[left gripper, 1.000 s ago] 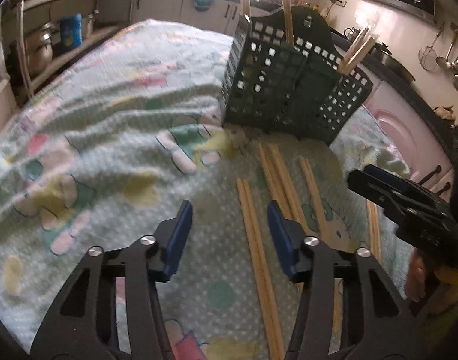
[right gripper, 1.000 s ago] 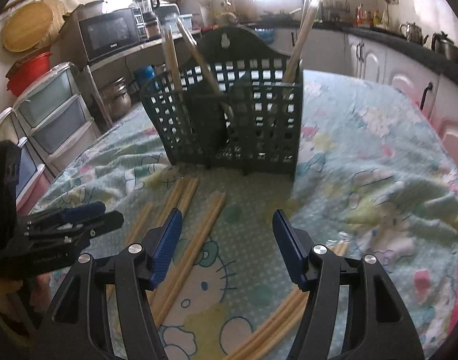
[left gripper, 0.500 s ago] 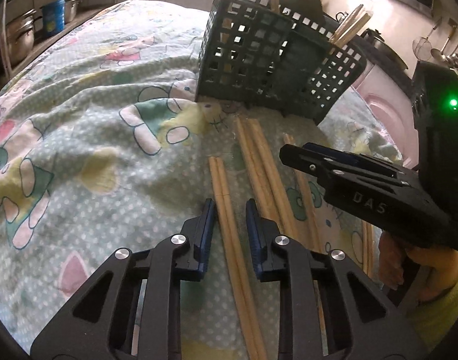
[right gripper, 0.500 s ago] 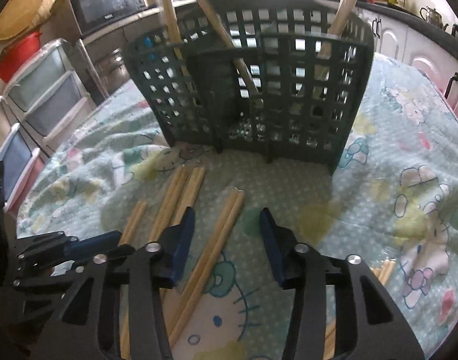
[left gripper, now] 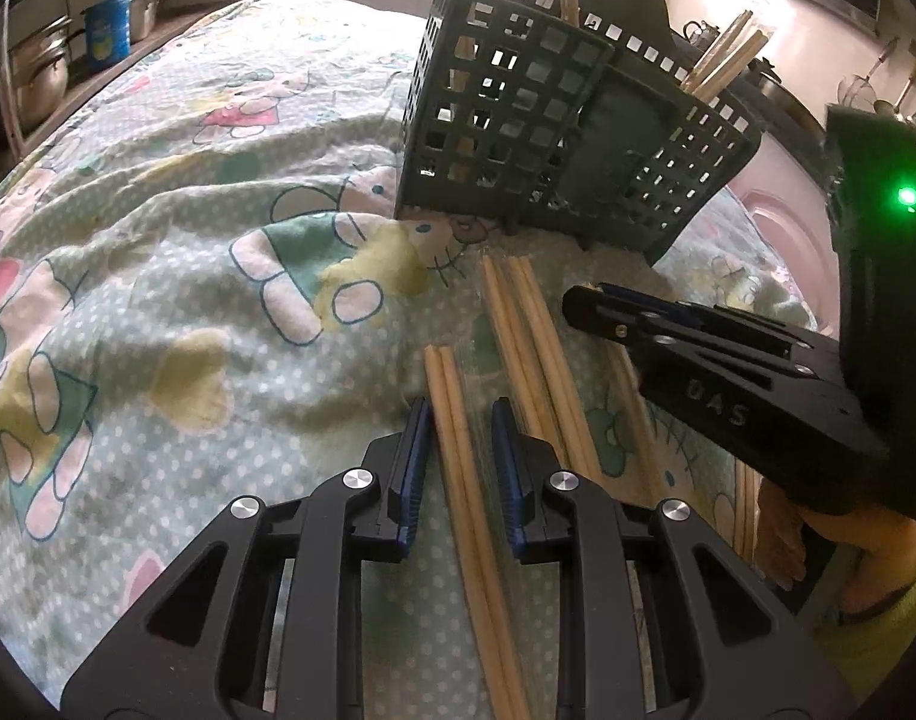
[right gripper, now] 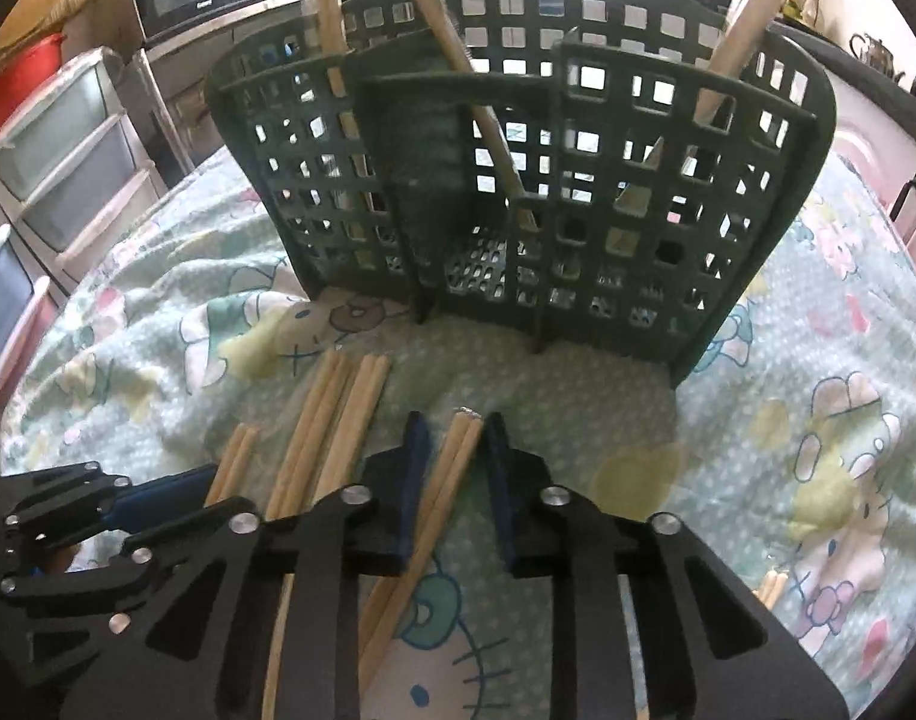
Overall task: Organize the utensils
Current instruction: 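Close the left tool on a chopstick while the right tool grasps another chopstick, then lift the left tool's chopstick toward the caddy while the right tool lifts its own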
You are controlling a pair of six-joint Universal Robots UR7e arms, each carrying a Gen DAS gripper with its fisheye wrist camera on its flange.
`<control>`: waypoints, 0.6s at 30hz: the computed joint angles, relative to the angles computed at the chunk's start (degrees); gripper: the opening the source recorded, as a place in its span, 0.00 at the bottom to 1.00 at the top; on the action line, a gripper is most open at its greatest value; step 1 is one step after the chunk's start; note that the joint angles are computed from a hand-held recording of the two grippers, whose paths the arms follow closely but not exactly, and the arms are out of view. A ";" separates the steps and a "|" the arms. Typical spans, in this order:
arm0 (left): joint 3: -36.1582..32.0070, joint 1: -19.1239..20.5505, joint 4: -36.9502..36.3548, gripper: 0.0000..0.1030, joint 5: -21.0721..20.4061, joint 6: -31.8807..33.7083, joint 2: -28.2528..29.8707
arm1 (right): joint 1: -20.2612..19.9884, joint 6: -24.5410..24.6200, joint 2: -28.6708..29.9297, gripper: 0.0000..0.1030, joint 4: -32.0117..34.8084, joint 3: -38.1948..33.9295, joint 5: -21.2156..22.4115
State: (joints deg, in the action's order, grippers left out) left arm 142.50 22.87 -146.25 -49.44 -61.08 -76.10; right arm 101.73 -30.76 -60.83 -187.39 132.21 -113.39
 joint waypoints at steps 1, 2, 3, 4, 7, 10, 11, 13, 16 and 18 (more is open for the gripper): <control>-0.27 0.17 0.11 0.15 0.07 0.20 0.32 | -0.34 0.49 -0.48 0.15 0.71 0.00 0.98; -0.67 0.29 0.54 0.15 0.19 0.37 0.59 | -0.68 0.91 -1.10 0.14 1.28 0.19 2.12; -1.13 0.50 1.00 0.15 0.35 0.60 0.94 | -1.19 1.26 -1.96 0.13 2.17 0.41 3.63; -1.50 0.73 1.15 0.15 0.55 0.76 1.23 | -1.39 1.40 -2.51 0.13 2.62 0.61 4.26; -2.43 0.95 2.05 0.15 1.79 1.18 2.31 | -1.59 0.92 -4.27 0.13 3.22 1.36 6.36; -3.70 0.73 4.16 0.11 3.41 1.73 3.80 | -1.66 0.85 -6.25 0.13 4.36 1.95 8.73; -3.92 0.66 4.59 0.08 3.70 1.78 4.01 | -1.71 0.66 -7.06 0.13 4.96 2.08 9.43; -4.00 0.70 4.68 0.04 3.81 1.90 3.70 | -1.65 0.34 -8.42 0.13 5.92 2.27 10.11; -3.53 0.93 2.25 0.02 3.34 3.10 2.12 | -1.52 -0.24 -10.46 0.13 7.34 2.52 11.16; -3.31 0.28 1.63 0.02 4.21 3.85 0.53 | -1.45 -0.78 -12.05 0.13 8.24 2.68 11.91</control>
